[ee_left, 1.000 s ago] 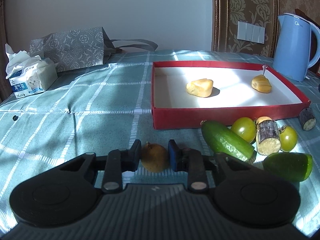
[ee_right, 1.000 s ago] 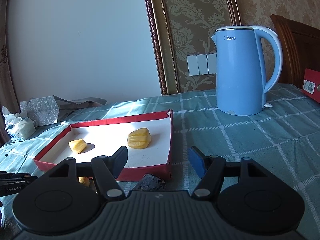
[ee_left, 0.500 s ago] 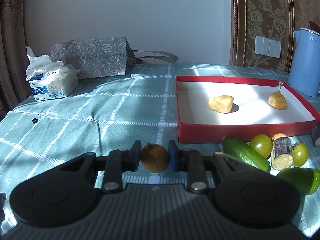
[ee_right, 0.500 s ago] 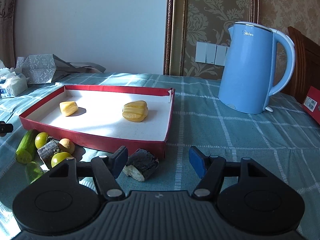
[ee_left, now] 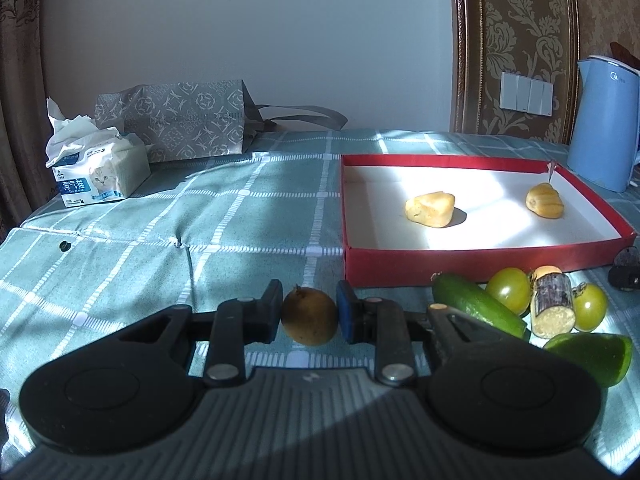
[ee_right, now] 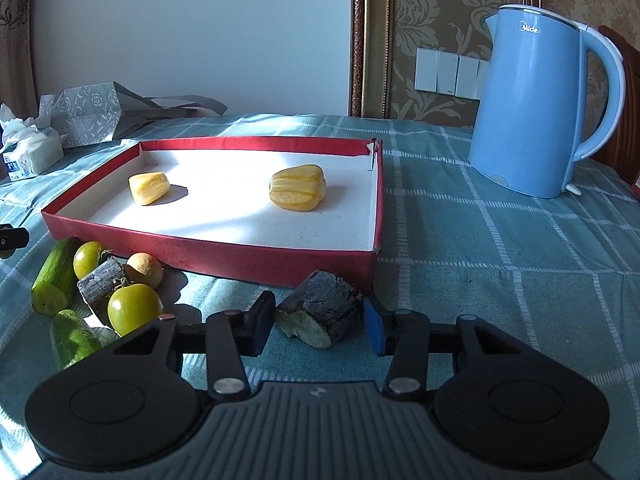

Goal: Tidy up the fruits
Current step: 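Lift the brown fruit with the left gripper while the right gripper grasps a dark eggplant chunk, then carry the brown fruit into the tray and open the left gripper while the right gripper holds the eggplant chunk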

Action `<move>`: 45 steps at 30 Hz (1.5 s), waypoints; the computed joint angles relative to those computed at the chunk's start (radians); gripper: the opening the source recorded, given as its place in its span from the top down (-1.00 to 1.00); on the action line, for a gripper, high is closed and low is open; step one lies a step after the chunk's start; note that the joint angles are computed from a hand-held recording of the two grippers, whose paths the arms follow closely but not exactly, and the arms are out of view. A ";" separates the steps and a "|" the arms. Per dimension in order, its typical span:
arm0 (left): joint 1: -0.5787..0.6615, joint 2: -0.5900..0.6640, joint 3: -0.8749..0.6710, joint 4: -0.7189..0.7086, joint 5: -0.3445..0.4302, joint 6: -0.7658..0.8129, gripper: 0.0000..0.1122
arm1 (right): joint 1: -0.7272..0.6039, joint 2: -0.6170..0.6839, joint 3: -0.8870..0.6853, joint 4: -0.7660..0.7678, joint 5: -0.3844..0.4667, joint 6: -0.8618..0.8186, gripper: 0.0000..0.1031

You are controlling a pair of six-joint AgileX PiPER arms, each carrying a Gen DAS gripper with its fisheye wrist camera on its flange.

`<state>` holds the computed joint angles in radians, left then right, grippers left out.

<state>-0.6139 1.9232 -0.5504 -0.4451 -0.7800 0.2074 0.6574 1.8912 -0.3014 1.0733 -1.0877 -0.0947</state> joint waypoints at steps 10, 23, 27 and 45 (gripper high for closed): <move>-0.012 0.008 -0.007 -0.042 -0.009 0.030 0.54 | 0.045 -0.039 0.030 0.039 -0.019 -0.012 0.13; -0.012 0.009 -0.002 -0.038 -0.025 0.029 0.54 | 0.063 -0.060 0.050 0.032 -0.033 -0.010 0.13; 0.000 -0.007 0.006 -0.011 -0.031 -0.009 0.54 | 0.058 -0.061 0.051 0.026 -0.029 -0.009 0.13; -0.127 -0.073 -0.181 -0.157 0.151 0.235 0.54 | 0.049 -0.070 0.083 -0.011 -0.044 0.042 0.13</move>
<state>-0.7406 1.8501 -0.7310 -0.6025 -0.6290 0.4420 0.7063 1.8214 -0.2181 1.0626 -1.1321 -0.0530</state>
